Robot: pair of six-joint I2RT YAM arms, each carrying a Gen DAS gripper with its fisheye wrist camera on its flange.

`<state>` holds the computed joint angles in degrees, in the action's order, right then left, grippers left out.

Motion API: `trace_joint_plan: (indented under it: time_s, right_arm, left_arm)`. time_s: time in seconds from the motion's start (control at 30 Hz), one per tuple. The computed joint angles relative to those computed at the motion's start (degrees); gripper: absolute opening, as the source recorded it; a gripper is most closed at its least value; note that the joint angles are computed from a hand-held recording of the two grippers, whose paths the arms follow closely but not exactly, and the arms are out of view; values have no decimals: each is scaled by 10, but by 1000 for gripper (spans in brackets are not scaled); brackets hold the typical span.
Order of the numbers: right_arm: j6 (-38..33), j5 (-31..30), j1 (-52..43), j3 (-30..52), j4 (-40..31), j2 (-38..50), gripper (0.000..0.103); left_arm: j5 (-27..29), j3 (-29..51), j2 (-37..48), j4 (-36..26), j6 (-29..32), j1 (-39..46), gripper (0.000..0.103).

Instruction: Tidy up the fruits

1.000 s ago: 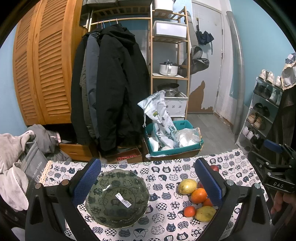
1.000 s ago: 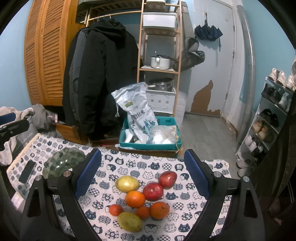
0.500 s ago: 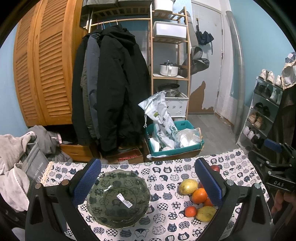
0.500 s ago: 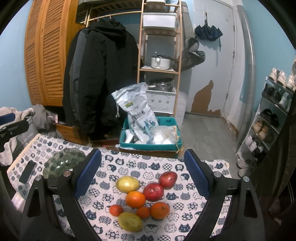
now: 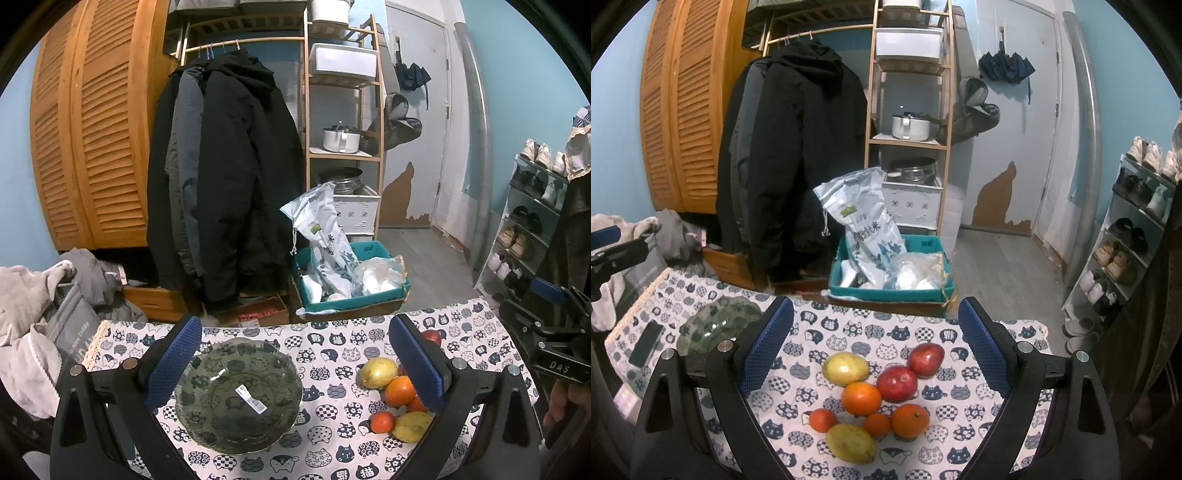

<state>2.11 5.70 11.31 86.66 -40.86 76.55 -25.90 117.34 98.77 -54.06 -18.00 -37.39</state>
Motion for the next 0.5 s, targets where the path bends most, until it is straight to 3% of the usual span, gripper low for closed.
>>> trace_joint_plan:
  time_s: [0.5]
  right_arm:
    - [7, 15, 8, 13, -12, 3, 89]
  left_arm:
    - [-8, -18, -10, 17, 4, -4, 102]
